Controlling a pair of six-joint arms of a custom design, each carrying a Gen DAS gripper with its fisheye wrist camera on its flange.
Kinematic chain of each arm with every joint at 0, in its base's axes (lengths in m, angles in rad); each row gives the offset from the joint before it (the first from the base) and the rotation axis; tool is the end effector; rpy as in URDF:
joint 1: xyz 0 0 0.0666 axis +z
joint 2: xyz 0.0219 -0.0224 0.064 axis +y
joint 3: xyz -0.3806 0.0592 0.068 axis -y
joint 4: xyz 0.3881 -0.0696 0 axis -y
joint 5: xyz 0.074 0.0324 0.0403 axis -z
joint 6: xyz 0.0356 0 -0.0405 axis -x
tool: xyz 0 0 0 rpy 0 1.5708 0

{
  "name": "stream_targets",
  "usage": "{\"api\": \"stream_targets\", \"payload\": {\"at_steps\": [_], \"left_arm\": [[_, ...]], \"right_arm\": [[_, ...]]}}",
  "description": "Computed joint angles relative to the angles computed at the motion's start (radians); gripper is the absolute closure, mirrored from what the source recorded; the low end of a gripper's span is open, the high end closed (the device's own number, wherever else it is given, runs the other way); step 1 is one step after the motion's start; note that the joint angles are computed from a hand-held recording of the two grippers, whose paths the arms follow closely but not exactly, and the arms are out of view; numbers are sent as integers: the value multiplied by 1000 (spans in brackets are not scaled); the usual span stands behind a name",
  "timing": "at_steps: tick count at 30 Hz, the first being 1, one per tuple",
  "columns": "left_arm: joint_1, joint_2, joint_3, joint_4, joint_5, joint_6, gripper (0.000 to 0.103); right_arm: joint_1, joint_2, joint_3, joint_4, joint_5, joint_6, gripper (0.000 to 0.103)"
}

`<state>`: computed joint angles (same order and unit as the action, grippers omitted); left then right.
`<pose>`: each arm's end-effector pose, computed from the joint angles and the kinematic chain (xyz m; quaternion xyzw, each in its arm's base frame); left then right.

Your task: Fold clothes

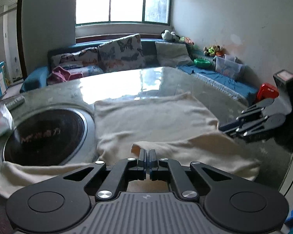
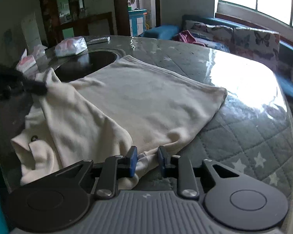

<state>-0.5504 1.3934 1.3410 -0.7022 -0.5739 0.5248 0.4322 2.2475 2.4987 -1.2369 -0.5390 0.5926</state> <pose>0.4231 -0.2374 0.4256 -0.1010 0.8817 0.0282 0.4600 0.6706 0.3290 0.3939 -0.5194 0.7668 0.2318 0.2975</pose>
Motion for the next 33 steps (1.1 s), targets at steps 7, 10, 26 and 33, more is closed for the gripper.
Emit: {"api": "stream_targets", "payload": {"at_steps": [7, 10, 26, 33], "left_arm": [[-7, 0, 3, -3, 5, -6, 100], [5, 22, -6, -42, 12, 12, 100], [8, 48, -11, 35, 99, -8, 97], [-1, 51, -33, 38, 117, 9, 97]], "right_arm": [[-13, -124, -221, 221, 41, -125, 95], [-18, -136, -264, 260, 74, -189, 95], [11, -218, -405, 344, 72, -170, 92], [6, -292, -497, 360, 56, -166, 92]]}}
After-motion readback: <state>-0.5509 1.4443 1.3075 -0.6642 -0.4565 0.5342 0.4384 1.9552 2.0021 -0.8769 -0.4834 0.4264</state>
